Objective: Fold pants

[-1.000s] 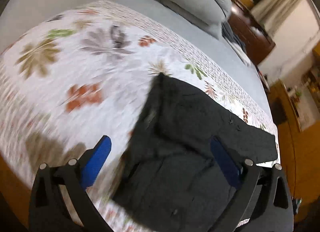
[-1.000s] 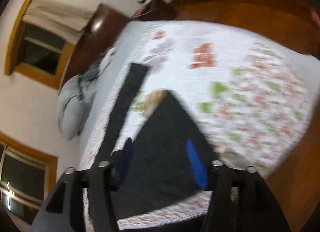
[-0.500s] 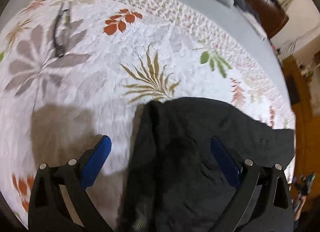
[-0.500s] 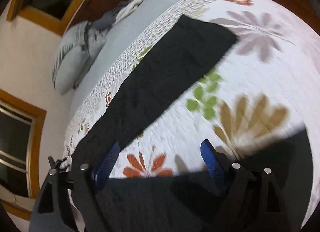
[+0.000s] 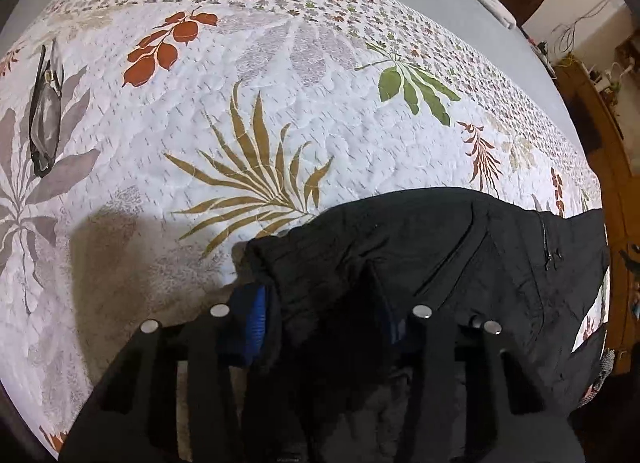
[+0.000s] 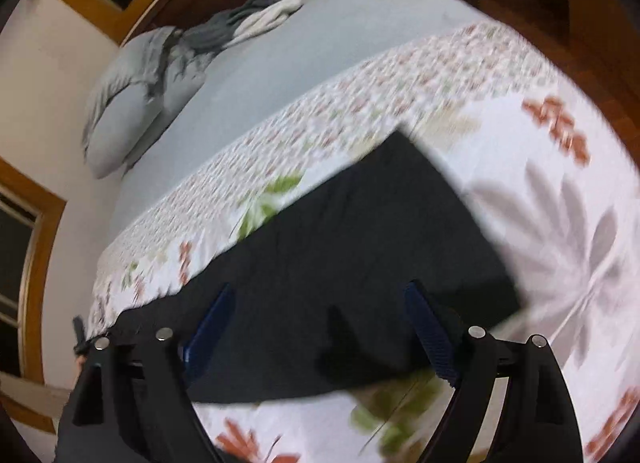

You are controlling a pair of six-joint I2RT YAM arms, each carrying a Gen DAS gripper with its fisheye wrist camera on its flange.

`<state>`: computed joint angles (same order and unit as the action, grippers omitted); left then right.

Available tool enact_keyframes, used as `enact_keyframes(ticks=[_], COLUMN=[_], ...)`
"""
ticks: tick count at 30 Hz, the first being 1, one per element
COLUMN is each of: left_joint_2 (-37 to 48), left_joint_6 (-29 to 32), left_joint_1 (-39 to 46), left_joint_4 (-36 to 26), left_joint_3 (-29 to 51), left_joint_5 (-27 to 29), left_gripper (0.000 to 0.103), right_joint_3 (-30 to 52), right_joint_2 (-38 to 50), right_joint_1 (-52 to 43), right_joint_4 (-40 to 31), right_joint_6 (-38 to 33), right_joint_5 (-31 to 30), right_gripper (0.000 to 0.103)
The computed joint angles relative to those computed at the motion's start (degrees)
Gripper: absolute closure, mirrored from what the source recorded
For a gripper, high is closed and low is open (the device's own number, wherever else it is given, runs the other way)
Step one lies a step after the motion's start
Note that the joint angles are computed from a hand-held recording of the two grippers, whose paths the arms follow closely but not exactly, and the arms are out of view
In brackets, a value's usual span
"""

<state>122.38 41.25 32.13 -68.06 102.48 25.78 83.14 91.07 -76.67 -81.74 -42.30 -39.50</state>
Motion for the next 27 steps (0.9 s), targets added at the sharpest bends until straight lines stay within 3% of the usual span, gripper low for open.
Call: enact_keyframes(ticks=[2,10,19,20,21,22,23,24,26,27], left_joint_2=[-0.1,-0.9,-2.6,-2.9,-3.6,-4.3,-5.4,-6.1,-7.6,-8.4], left_joint_6=[-1.4,-5.0,-7.6,-7.9,-8.5,-8.8,-9.0,-9.2,-9.9,-10.2], left_joint_1=[0.0,-0.2,-1.6,-1.8,-2.1,-2.4,-3.0,-3.2,-3.4,-3.2], left_joint_4=[0.7,3.9,6.3,6.6,7.5,8.4,9.5,10.1,10.9,11.2], left_joint_3=[-0.2,-2.7,-4.9,-5.2,-6.0,-6.7,-7.9,-8.5,-9.4,-9.7], left_joint_5=[0.5,-0.3,-3.5,-3.8,-4.6,-5.3,-6.3,-6.9,-7.5,-7.5], left_gripper=[0.069,0.070,0.070,0.070,0.071,0.073,0.075,0.077,0.082,0.092], right_joint_3=[4.0,9.2,11.7,12.1,12.2,11.2,11.4,11.1,9.7,9.2], right_joint_2=[4.2,16.6,21.0,21.3,21.6,20.6,20.5,19.5,17.2,15.7], right_joint_1=[2.2,11.9,16.6,16.5,16.6,16.6,16.0,15.1,14.3,13.4], right_joint_4=[3.8,14.7,16.4,15.2,14.3,15.0,14.0,13.2,13.4,13.0], right_joint_6=[4.2,10.0,10.5,9.5,8.6,8.3,7.4,6.3,4.9,4.3], right_joint_5=[1.6,8.7,11.0,10.4,10.9,12.5,12.1,11.0,10.8,10.4], right_gripper=[0.015,0.015,0.014,0.025,0.050,0.061,0.085,0.091,0.093,0.094])
